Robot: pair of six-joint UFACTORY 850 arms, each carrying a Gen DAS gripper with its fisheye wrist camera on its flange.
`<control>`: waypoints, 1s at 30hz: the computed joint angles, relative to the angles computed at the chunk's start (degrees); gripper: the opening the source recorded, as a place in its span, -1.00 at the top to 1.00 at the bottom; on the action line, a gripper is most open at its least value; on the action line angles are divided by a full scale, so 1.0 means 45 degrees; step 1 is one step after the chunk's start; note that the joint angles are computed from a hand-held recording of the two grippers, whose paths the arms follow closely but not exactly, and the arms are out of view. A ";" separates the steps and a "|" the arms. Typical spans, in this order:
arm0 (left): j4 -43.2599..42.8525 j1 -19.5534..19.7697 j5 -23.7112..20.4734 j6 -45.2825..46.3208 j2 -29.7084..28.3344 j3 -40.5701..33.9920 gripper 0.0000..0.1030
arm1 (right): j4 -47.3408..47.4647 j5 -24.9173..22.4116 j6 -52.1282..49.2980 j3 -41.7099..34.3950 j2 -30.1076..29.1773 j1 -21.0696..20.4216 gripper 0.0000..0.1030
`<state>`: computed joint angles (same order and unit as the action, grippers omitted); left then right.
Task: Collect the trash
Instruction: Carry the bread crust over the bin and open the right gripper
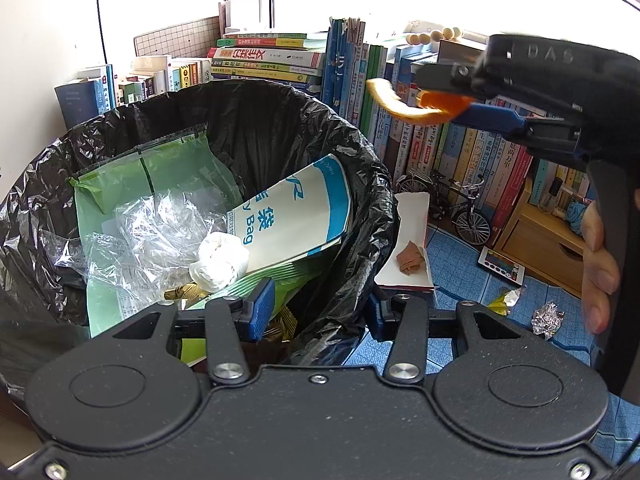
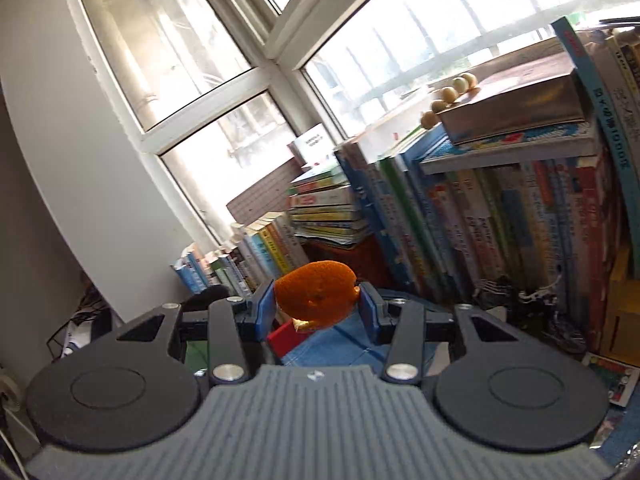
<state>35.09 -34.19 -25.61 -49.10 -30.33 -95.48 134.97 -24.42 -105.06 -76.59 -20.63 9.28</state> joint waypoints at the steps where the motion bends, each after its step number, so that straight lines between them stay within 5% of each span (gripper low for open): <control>1: 0.0000 0.0000 0.0000 0.0000 0.0000 0.0000 0.14 | -0.0436 -0.0246 0.0389 -0.0022 0.0022 0.0021 0.05; 11: 0.0012 -0.0007 -0.0005 -0.0009 -0.0003 0.0000 0.13 | -0.3225 -0.2254 0.2198 -0.0344 0.0021 0.0332 0.02; 17: -0.0070 -0.0001 -0.0017 0.0069 -0.0012 -0.0015 0.13 | -0.4295 -0.2812 0.3333 -0.0403 -0.0191 0.0331 -0.26; 24: -0.0009 -0.0016 0.0000 -0.0016 0.0018 0.0048 0.13 | -0.3667 -0.2343 0.2747 -0.0348 -0.0076 0.0274 -0.42; 30: -0.0027 -0.0015 -0.0005 0.0004 0.0009 0.0034 0.14 | -0.2792 -0.0686 0.2265 -0.0409 -0.0016 -0.0001 -0.42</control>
<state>34.97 -34.26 -25.63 -49.09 -30.29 -95.33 122.41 -27.51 -94.87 -78.43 -20.69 9.27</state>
